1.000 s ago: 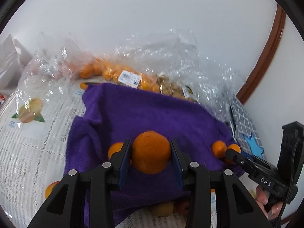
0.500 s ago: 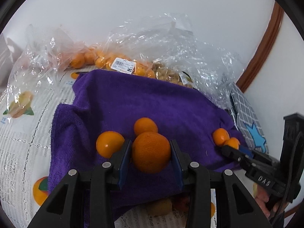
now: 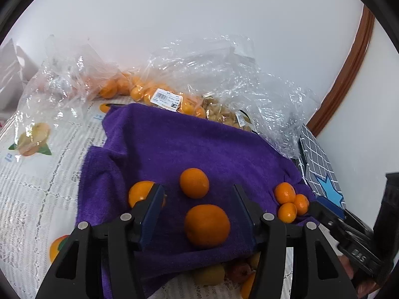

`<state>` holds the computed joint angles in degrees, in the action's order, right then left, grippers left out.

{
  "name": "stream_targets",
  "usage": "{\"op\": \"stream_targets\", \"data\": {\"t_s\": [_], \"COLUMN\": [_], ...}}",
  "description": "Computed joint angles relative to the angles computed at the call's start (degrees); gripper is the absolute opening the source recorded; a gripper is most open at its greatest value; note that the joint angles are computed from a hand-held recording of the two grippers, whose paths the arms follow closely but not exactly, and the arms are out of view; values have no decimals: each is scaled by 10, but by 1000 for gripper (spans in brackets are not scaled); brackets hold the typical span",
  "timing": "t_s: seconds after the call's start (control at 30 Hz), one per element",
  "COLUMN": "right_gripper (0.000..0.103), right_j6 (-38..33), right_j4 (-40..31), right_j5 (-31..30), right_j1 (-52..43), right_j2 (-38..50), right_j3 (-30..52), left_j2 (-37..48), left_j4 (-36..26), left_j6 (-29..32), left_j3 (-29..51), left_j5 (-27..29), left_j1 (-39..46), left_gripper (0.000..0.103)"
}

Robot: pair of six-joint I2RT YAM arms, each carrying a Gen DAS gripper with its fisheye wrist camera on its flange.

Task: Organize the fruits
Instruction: 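Lower both large oranges onto the purple towel and open both grippers, then grasp a large orange with the right gripper while the left grasps a yellow-green fruit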

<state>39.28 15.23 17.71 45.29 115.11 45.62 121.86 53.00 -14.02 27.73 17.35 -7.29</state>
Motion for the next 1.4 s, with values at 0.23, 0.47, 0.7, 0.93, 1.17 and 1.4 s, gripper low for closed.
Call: {"op": "stream_targets", "data": {"t_s": [0.23, 0.47, 0.7, 0.93, 1.17, 1.4], "right_gripper": [52, 52, 52, 41, 38, 38], "right_j6": [53, 58, 64, 58, 71, 66], "right_j4": [-15, -50, -101, -122, -69, -64], "right_j5": [-16, -55, -80, -93, -76, -32], "right_j1": [64, 124, 121, 124, 113, 100], "right_j2": [-13, -1, 75, 107, 60, -4], "right_j3": [-9, 25, 113, 152, 75, -15], "left_j2": [-54, -78, -81, -74, -78, -74], "left_j4": [73, 114, 116, 89, 110, 149], "left_j6": [12, 48, 66, 52, 68, 98], "left_j3": [-84, -140, -157, -138, -160, -199], "left_j5": [7, 13, 73, 107, 112, 94], "left_j1": [33, 62, 136, 161, 145, 86], "left_gripper": [57, 58, 58, 58, 58, 58]}}
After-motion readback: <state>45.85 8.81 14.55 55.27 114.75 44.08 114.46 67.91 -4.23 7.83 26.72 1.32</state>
